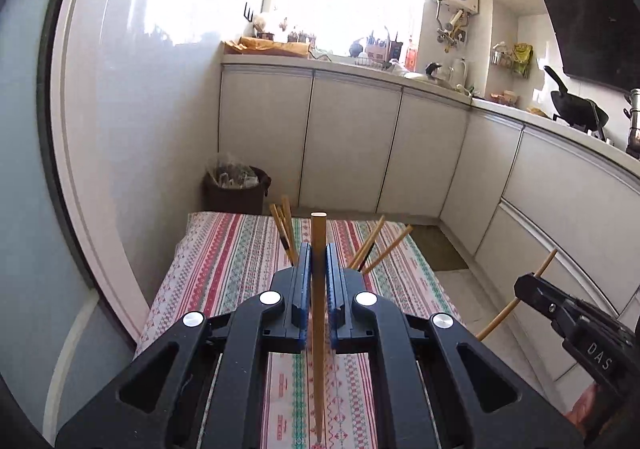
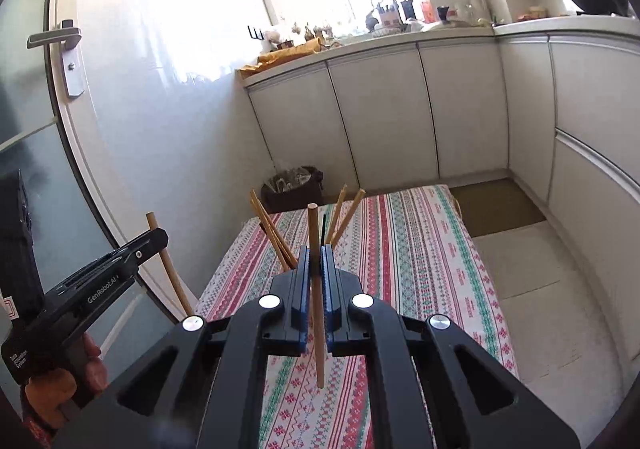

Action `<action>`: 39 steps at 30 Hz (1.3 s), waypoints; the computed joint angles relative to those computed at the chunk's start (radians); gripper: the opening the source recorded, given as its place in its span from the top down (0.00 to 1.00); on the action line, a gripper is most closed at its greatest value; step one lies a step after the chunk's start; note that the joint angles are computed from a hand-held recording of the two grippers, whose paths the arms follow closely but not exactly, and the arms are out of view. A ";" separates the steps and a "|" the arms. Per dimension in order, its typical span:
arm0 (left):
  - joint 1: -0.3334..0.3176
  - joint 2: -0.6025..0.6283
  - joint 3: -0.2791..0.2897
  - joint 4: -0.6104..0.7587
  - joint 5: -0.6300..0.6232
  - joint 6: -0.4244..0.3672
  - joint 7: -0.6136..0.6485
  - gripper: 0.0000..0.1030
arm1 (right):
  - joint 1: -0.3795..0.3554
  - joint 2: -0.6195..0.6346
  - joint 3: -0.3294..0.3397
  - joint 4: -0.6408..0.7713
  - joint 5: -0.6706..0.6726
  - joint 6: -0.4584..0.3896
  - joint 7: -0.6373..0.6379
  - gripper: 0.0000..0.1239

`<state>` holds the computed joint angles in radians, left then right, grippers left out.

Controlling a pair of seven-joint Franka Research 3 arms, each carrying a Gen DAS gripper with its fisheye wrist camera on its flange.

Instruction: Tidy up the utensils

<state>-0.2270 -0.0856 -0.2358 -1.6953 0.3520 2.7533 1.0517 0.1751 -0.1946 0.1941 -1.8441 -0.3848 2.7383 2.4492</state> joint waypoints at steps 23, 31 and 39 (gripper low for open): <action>-0.113 0.348 0.152 0.362 0.272 0.010 -0.310 0.49 | 0.093 0.238 -0.145 0.232 0.022 0.071 -0.046 0.95; -0.040 0.181 0.110 0.235 0.374 -0.012 -0.425 0.37 | 0.137 0.305 -0.179 0.352 -0.059 0.091 0.006 0.95; -0.005 0.196 0.079 0.256 0.372 -0.066 -0.405 0.35 | 0.219 0.456 -0.279 0.499 -0.134 0.150 0.086 0.95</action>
